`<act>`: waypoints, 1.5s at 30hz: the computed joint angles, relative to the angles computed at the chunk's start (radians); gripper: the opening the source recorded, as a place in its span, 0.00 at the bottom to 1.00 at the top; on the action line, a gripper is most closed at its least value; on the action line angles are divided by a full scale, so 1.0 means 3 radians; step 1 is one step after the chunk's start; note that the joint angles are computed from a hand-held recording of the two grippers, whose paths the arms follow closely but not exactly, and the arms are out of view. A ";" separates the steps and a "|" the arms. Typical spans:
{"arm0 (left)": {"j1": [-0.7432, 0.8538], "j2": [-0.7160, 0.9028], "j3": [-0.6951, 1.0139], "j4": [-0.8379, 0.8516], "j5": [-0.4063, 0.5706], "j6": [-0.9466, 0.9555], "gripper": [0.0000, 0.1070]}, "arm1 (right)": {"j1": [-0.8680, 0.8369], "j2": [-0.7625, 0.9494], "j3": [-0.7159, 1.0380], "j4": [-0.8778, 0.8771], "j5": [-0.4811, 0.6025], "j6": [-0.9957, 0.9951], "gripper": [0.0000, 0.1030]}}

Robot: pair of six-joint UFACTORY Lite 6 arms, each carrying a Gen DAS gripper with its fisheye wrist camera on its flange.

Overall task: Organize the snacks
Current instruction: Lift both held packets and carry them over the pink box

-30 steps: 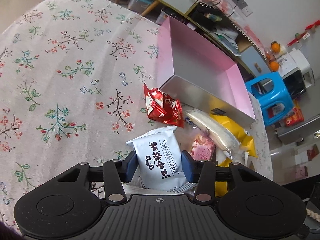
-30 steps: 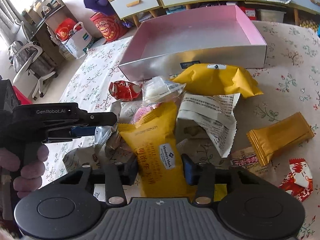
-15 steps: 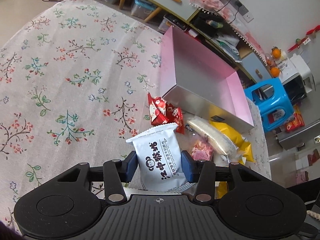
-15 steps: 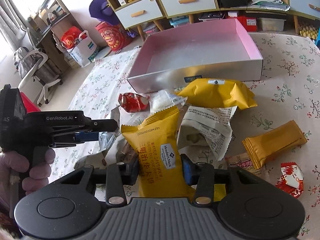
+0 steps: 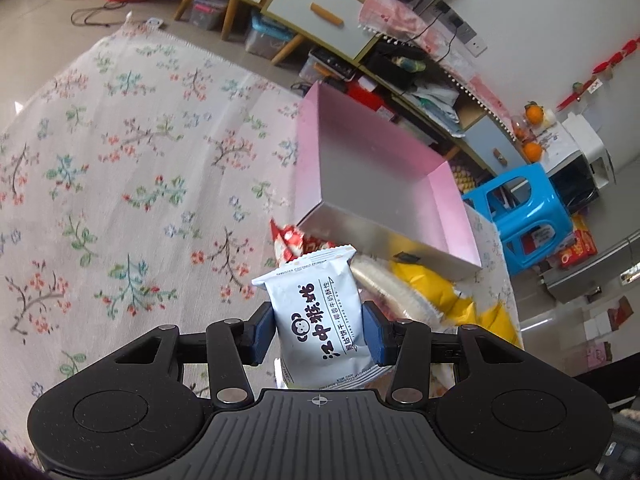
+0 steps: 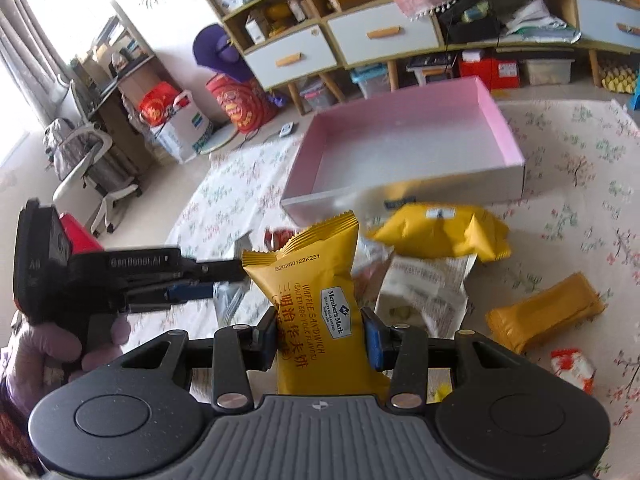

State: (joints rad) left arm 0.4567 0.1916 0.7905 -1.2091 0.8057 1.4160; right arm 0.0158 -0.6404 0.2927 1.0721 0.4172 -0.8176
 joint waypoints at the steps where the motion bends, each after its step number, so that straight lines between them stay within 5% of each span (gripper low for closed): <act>1: -0.0041 -0.0027 0.0012 -0.0004 -0.0021 -0.0021 0.41 | -0.0005 0.0056 0.0053 0.0031 -0.0035 -0.0006 0.31; 9: -0.0482 0.0001 0.0256 -0.0167 -0.0284 -0.0152 0.41 | -0.0153 0.0734 0.0494 0.0852 -0.0340 -0.0696 0.31; 22: -0.1397 0.0765 0.1041 -0.1308 -0.1042 0.0686 0.41 | -0.0507 0.2146 0.1280 0.3512 -0.0360 -0.3463 0.31; 34: -0.1684 0.1198 0.1235 -0.2086 -0.1397 0.1700 0.40 | -0.0666 0.3088 0.1833 0.4503 0.0095 -0.4649 0.31; 45: -0.1713 0.1242 0.1132 -0.2674 -0.1424 0.2542 0.40 | -0.0361 0.3286 0.1973 0.5350 -0.0483 -0.5804 0.31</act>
